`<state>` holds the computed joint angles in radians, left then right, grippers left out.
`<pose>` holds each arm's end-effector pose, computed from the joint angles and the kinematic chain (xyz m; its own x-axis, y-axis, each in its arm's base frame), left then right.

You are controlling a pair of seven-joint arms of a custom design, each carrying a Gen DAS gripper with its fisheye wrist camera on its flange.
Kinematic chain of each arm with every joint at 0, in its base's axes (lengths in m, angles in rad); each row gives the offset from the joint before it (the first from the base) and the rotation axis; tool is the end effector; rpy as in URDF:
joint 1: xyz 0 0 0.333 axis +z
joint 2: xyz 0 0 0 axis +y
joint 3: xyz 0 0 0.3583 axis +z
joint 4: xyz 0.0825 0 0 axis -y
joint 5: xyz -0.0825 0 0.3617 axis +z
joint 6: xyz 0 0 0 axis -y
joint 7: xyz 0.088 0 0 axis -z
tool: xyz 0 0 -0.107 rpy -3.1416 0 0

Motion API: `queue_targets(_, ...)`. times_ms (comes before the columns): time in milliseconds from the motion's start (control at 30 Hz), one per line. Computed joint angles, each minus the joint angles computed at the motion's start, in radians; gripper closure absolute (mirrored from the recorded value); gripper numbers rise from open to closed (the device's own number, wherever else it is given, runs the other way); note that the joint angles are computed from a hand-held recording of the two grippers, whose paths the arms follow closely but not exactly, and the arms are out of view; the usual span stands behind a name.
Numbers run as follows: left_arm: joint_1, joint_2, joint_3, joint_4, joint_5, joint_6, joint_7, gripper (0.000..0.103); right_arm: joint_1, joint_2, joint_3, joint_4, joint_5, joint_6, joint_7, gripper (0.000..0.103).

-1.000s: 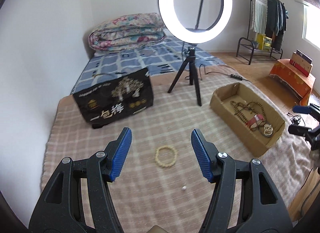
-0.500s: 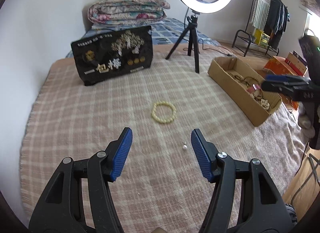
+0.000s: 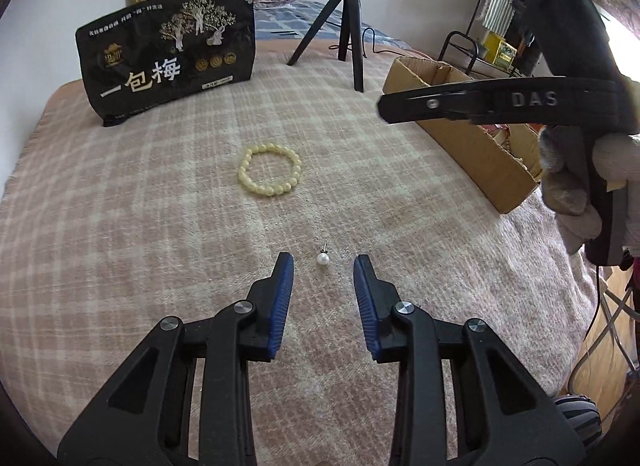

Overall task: Organize jewelry
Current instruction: 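Move left tool to second pearl earring while right tool approaches cream bracelet, then close left tool on pearl earring while right tool grasps cream bead bracelet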

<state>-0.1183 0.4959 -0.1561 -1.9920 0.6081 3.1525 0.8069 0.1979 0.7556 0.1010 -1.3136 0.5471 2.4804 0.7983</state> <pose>0.6171 -0.2137 0.3393 -0.1332 -0.9757 0.1737 -0.8016 0.0030 -0.5978 0.7585 0.2061 0.3752 0.6461 -0.7418 -0.1796 -0.6894 -0.4663 -0.5543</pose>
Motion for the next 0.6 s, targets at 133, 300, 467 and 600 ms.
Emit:
queue_targets(133, 0.0, 0.028, 0.003, 0.024, -0.001, 0.006, 0.005, 0.075, 0.011, 0.069, 0.001, 0.095, -0.012, -0.066, 0.04, 0.061)
queue_targets(300, 0.021, 0.061, -0.022, 0.05, -0.003, -0.001, 0.037, 0.076, 0.033, 0.147, -0.01, 0.211, -0.056, -0.122, 0.077, 0.065)
queue_targets(467, 0.023, 0.086, -0.03, 0.07, -0.006, -0.006, 0.061, 0.084, 0.041, 0.221, -0.006, 0.332, -0.083, -0.174, 0.118, 0.07)
queue_targets(600, 0.037, 0.101, -0.051, 0.076, -0.016, 0.0, 0.078, 0.085, 0.05, 0.292, -0.005, 0.453, -0.108, -0.236, 0.148, 0.073)
